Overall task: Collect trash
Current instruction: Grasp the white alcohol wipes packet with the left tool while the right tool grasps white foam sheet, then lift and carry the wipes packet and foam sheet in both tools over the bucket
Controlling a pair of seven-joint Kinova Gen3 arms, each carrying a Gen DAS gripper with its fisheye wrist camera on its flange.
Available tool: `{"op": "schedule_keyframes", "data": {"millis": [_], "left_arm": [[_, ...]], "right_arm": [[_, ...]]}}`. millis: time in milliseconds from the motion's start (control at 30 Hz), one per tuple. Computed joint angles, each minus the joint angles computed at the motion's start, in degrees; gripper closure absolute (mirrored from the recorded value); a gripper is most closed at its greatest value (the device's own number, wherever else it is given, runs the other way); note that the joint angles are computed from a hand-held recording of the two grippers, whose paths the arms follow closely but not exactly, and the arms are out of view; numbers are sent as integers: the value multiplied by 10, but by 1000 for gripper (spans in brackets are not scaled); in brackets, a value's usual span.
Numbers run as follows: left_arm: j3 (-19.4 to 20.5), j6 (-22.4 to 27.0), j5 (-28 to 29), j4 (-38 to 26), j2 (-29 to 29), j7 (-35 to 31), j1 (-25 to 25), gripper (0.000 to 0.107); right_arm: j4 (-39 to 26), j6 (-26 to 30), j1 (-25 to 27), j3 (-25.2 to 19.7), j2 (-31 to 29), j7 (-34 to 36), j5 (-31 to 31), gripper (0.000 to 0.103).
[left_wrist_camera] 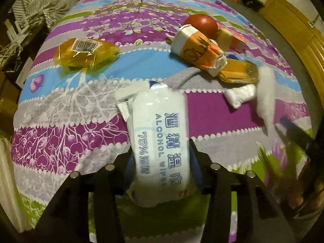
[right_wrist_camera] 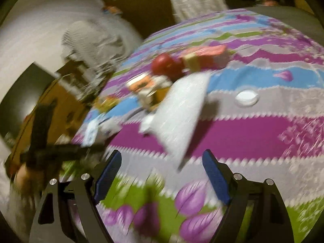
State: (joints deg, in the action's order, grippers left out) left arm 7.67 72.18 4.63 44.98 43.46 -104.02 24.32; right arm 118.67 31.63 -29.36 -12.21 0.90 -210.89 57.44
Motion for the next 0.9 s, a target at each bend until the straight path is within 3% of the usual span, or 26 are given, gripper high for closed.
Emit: {"op": "schedule_keyframes", "data": {"millis": [200, 267, 300, 367, 433, 600, 700, 900], "left_arm": [[-18, -100, -37, 84, -34, 34, 28, 60], [-11, -121, -35, 105, -44, 35, 22, 63], [-6, -133, -30, 118, -50, 30, 16, 67], [-1, -153, -26, 137, -59, 27, 9, 69], [1, -185, -20, 166, -75, 29, 2, 69], [18, -266, 3, 245, -127, 21, -20, 69], [36, -328, 27, 308, -173, 6, -38, 69], [64, -467, 87, 434, -267, -34, -64, 69]], "right_arm": [[-60, 23, 133, -93, 54, 66, -24, 21], [-72, 23, 140, -90, 68, 87, -36, 27], [-71, 22, 139, -86, 71, 88, -36, 42], [-58, 17, 126, -74, 66, 66, -16, 44], [-50, 38, 106, -74, 63, 41, 10, 45], [-55, 151, 47, -97, 46, 13, 29, 46], [-51, 221, -33, -78, 44, -7, 77, 46], [-84, 361, -192, -19, 34, 52, 97, 46]]}}
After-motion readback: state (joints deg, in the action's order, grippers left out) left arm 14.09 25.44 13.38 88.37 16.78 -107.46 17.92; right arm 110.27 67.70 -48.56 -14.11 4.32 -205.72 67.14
